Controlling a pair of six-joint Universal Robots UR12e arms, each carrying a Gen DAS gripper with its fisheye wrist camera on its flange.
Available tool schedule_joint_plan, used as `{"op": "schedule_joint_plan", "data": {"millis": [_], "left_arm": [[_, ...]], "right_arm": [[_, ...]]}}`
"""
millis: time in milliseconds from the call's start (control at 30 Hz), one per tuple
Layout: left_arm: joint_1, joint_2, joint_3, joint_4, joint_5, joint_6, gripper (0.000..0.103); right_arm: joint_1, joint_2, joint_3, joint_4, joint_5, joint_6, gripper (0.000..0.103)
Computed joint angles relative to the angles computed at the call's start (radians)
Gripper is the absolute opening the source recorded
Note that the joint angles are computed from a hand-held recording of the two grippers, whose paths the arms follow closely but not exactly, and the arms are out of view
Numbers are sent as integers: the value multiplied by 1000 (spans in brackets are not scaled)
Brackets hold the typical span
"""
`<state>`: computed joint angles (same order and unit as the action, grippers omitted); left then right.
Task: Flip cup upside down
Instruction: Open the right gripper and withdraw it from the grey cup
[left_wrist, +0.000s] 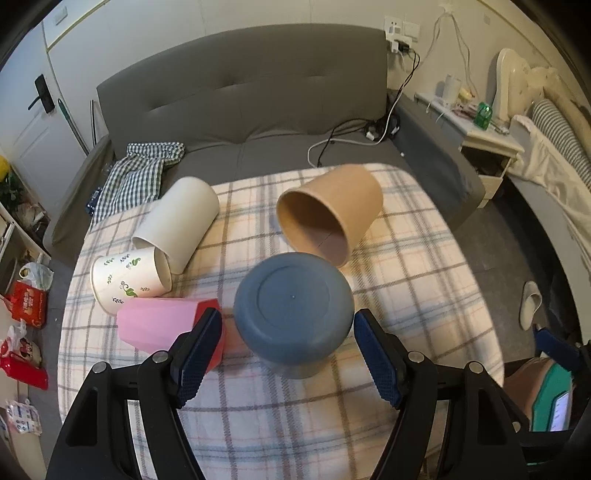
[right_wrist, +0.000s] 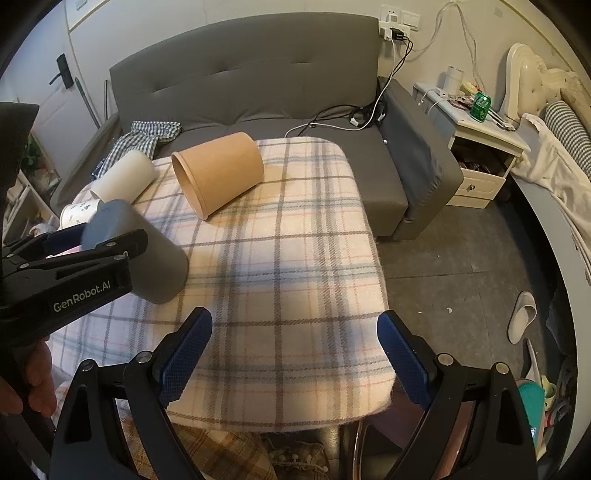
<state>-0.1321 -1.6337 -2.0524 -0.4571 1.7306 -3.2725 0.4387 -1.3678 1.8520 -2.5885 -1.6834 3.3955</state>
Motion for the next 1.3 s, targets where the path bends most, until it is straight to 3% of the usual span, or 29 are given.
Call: {"op": "schedule_joint_plan", "data": {"millis": [433, 700, 967, 1033, 1167, 1300], "left_arm": [[16, 109, -49, 143, -47, -10, 77], [32, 216, -141, 276, -66, -9, 77], [49, 306, -249, 370, -36, -17, 77], [58, 330, -280, 393, -37, -25, 85], [66, 366, -351, 476, -5, 15, 96], [69, 356, -385, 519, 50, 26, 98]], "right_arm": [[26, -64, 34, -79, -45, 8, 91], [65, -103, 69, -174, -60, 11, 91], [116, -128, 108, -266, -80, -4, 91], [132, -130, 119, -309, -107, -12, 91], [159, -130, 146, -422, -147, -5, 103], [176, -108, 150, -496, -156, -15, 103]]}}
